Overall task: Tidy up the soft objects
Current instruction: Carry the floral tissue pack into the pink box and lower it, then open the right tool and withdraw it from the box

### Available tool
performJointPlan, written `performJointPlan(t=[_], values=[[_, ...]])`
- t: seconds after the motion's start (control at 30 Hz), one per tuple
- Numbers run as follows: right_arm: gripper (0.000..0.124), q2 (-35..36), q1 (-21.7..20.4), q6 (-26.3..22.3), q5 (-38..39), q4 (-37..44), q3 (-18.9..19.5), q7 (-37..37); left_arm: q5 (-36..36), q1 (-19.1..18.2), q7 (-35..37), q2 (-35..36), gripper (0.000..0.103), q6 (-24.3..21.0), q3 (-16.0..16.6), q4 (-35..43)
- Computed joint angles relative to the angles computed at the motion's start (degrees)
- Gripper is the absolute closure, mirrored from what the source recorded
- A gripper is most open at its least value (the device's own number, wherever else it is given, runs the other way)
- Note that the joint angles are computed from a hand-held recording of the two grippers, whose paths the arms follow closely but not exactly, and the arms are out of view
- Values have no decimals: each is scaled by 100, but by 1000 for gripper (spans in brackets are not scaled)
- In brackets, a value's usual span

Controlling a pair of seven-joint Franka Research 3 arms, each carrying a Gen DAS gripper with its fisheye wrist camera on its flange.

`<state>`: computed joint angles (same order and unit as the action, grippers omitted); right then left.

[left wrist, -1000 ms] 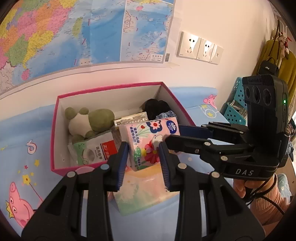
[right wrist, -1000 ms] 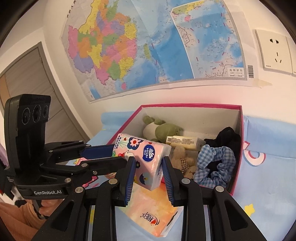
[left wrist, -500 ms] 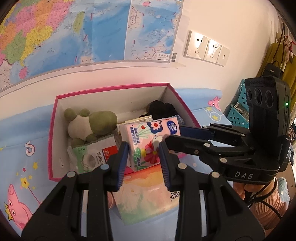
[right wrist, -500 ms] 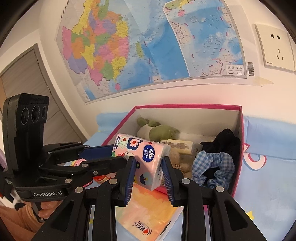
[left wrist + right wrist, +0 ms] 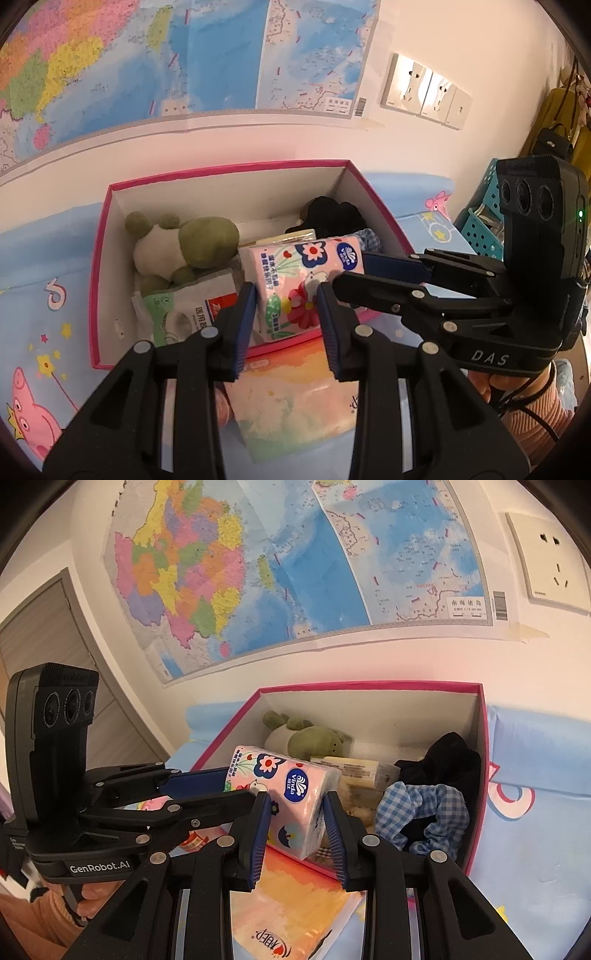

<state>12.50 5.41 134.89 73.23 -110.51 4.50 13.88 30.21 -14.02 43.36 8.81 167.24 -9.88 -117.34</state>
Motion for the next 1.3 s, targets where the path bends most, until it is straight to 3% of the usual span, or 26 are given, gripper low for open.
performJointPlan(t=[0.4,0.5,0.63,0.77,0.97,1.03,1.1,1.3], values=[[93,228,14,9,-434,217,33,430,-317,21,194,198,68,-317,-27,222],[93,280,36,96,-597,243,53,581,-443,40,206,236,58,-380,-32,251],[86,218,18,250,-575,139,86,524,0,-74,-174,152,54,-360,112,168],[78,46,-7,295,-475,-46,73,385,749,-173,-836,-47,43,-290,241,-34],[56,-486,26,315,1,-644,-14,-220,1530,-85,-1673,-376,33,26,214,-433],[48,-723,95,442,216,-933,-57,-531,2119,-96,-2239,-524,26,-14,201,-532],[42,-1013,192,699,564,-1287,-97,-957,2767,-78,-2887,-657,9,-101,133,-606],[36,-1602,501,1326,1345,-2016,-234,-1791,3713,0,-4004,-1098,4,-724,-272,-936]])
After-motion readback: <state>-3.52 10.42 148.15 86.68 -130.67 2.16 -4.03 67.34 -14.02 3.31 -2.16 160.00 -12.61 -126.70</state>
